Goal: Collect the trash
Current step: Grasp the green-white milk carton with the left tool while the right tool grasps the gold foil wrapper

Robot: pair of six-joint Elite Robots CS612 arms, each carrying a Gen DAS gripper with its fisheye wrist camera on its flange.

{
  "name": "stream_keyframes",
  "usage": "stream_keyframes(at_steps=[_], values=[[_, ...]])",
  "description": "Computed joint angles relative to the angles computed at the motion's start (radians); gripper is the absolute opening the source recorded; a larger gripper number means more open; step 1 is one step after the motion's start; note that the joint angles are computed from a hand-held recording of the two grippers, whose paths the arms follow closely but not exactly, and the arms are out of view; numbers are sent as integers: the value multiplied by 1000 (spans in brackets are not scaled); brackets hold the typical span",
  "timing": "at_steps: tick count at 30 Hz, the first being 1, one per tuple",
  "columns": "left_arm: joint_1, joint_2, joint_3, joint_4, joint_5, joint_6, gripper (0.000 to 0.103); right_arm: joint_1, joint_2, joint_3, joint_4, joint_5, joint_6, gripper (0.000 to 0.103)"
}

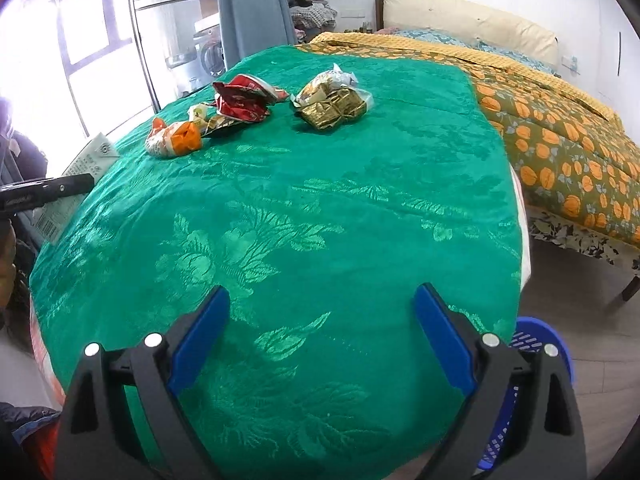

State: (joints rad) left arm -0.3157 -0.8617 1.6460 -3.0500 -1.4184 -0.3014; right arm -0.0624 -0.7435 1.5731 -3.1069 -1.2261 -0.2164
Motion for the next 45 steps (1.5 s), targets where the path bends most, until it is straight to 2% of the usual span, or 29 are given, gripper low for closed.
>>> stream_keyframes(at_steps=[2,3,6,10,14,22,26,28,29,30,35,38,42,45], values=[[11,13,-13,-1,29,-40,51,-1,2,-4,1,4,18,91],[12,25,-26,6,65,-57,51,-2,2,-6,5,7,27,91],[23,44,-52,30,80,-89,51,-2,2,-18,29,9,38,91],[27,59,-68,50,86,-94,50,3,5,-57,72,-10,57,91],[22,66,-71,45,104,-84,51,18,35,-159,164,-41,106,91],[18,71,-70,37,113,-87,51,69,211,-526,378,-83,259,91],[20,70,-67,31,105,-90,51,90,286,-672,470,-149,310,91],[21,70,-66,29,102,-91,51,94,302,-702,483,-180,322,84],[21,70,-65,27,100,-93,51,95,303,-704,482,-193,325,64],[22,70,-64,24,97,-94,51,95,300,-701,479,-205,321,62],[27,69,-61,14,85,-97,51,75,252,-605,422,-142,249,60],[27,69,-61,14,85,-95,51,64,193,-494,372,-81,133,60],[27,68,-61,16,86,-91,51,45,92,-319,391,87,-118,60],[31,69,-57,-3,62,-97,51,39,28,-207,420,143,-279,60]])
